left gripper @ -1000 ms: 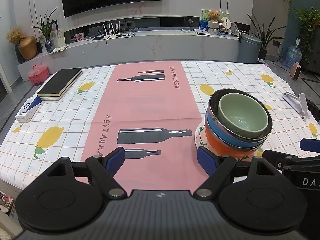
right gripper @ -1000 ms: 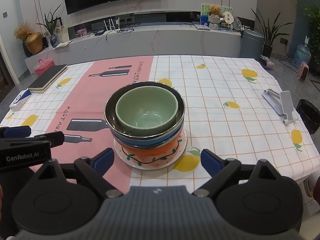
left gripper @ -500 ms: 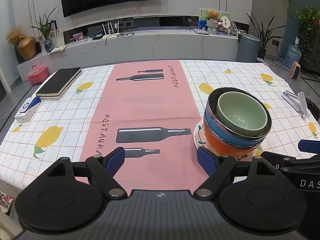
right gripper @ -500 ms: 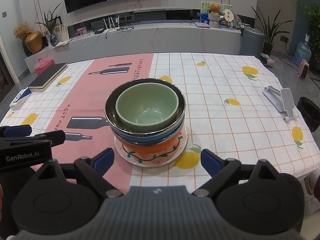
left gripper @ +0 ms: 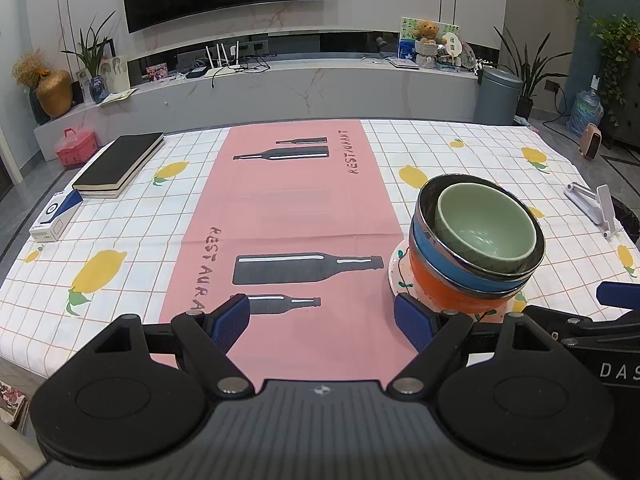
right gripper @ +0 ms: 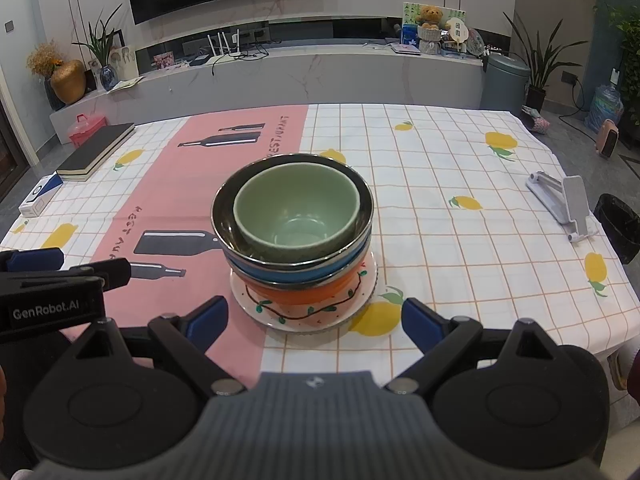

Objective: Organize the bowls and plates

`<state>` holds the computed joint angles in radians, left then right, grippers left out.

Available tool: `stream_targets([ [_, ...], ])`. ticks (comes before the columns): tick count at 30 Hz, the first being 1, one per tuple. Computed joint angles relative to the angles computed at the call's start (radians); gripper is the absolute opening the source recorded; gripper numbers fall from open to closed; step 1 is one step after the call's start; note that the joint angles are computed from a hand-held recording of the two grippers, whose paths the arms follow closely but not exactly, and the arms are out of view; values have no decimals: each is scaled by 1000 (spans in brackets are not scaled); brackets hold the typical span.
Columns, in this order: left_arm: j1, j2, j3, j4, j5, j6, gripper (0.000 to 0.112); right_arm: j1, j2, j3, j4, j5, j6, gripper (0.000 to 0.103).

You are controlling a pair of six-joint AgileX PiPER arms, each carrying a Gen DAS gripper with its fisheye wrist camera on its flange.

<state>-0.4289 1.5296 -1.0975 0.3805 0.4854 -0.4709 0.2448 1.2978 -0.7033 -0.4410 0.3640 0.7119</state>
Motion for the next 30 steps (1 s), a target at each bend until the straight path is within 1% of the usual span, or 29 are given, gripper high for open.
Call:
stream_targets([
  [30,2,-1,3,11,5,-23,96,15,4,8,-30,2,36,92],
])
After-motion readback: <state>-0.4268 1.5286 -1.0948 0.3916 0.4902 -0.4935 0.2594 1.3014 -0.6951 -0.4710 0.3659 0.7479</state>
